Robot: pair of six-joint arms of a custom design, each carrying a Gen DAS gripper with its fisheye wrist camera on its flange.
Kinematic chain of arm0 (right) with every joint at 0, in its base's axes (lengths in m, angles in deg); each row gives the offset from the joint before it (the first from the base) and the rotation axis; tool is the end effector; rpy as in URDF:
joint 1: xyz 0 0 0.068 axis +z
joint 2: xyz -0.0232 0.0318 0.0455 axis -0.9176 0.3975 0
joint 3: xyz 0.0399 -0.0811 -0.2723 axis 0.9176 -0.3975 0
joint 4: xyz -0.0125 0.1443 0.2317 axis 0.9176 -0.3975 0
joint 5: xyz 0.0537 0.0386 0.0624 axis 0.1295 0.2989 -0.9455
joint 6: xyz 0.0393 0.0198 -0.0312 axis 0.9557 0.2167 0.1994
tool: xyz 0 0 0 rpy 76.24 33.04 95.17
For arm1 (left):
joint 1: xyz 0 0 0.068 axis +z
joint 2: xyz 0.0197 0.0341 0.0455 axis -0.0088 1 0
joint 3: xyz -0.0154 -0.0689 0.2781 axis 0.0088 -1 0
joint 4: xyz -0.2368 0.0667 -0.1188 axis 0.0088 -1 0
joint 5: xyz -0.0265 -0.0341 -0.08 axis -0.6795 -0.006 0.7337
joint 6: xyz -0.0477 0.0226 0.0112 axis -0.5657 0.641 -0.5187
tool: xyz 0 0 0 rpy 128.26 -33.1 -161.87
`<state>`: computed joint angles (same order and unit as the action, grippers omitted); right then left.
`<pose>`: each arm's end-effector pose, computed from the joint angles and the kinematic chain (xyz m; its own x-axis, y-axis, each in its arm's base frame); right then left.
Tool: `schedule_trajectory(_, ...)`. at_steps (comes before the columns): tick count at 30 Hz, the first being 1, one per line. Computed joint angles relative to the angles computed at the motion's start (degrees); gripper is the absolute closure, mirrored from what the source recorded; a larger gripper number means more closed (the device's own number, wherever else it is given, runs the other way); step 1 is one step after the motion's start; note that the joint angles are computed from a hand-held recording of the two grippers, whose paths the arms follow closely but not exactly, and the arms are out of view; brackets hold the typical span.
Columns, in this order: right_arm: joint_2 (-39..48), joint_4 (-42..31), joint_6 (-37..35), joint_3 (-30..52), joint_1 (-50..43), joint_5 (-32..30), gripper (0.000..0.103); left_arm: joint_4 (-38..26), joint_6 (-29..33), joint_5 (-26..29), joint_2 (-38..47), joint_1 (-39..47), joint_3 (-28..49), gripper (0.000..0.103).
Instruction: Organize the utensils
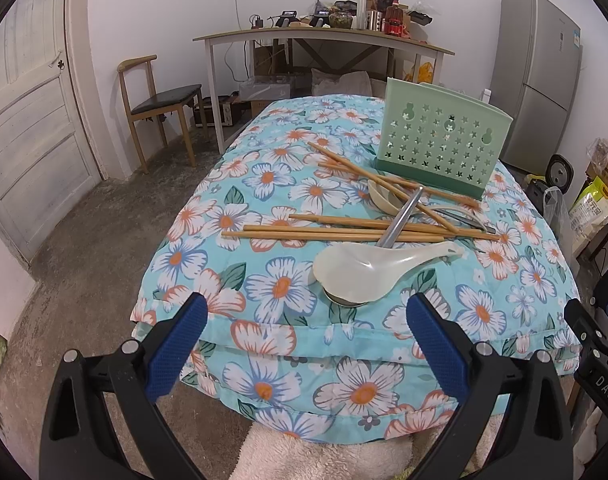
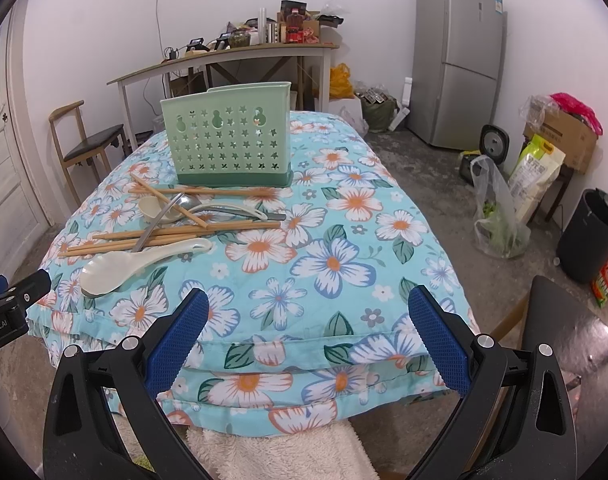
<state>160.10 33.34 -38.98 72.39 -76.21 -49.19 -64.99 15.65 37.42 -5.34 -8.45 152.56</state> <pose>0.3036 -0.0535 0.2080 -0.5630 0.1304 -0.8161 0.2296 0.9733 -0.0029 0.3174 -0.0425 0.3335 -0.6968 0.0311 -0.7166 0.0577 0.9983 -0.0127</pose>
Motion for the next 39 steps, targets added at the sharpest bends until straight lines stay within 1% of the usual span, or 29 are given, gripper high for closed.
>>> schedule_trajectory(21, -0.20, 0.03, 0.30, -0.29, -0.21, -0.21, 0.008, -0.40, 0.02, -0.14, 0.07, -0.26, 0.27, 0.006)
schedule_trajectory(22, -0.26, -0.10, 0.41, -0.19, -0.13, -0.09, 0.008, 0.85, 0.01, -0.15, 0.11, -0.35, -1.02, 0.006)
schedule_trajectory(26, 0.45, 1.40, 0.58, -1.06, -0.51, -0.53, 0.008, 1.09, -0.09, -0.60, 0.36, -0.90, -1.44, 0.006)
schedule_trajectory(32, 1.73, 1.16, 1.15, -0.04, -0.77, -0.99, 0.008, 0.00, 0.38, -0.30, 1.88, -0.45, 0.24, 0.006)
schedule_trajectory(39, 4.28, 2.59, 2.44, 1.40, -0.81, -2.02, 0.008, -0.22, 0.83, -0.99, 4.07, -0.57, 1.68, 0.006)
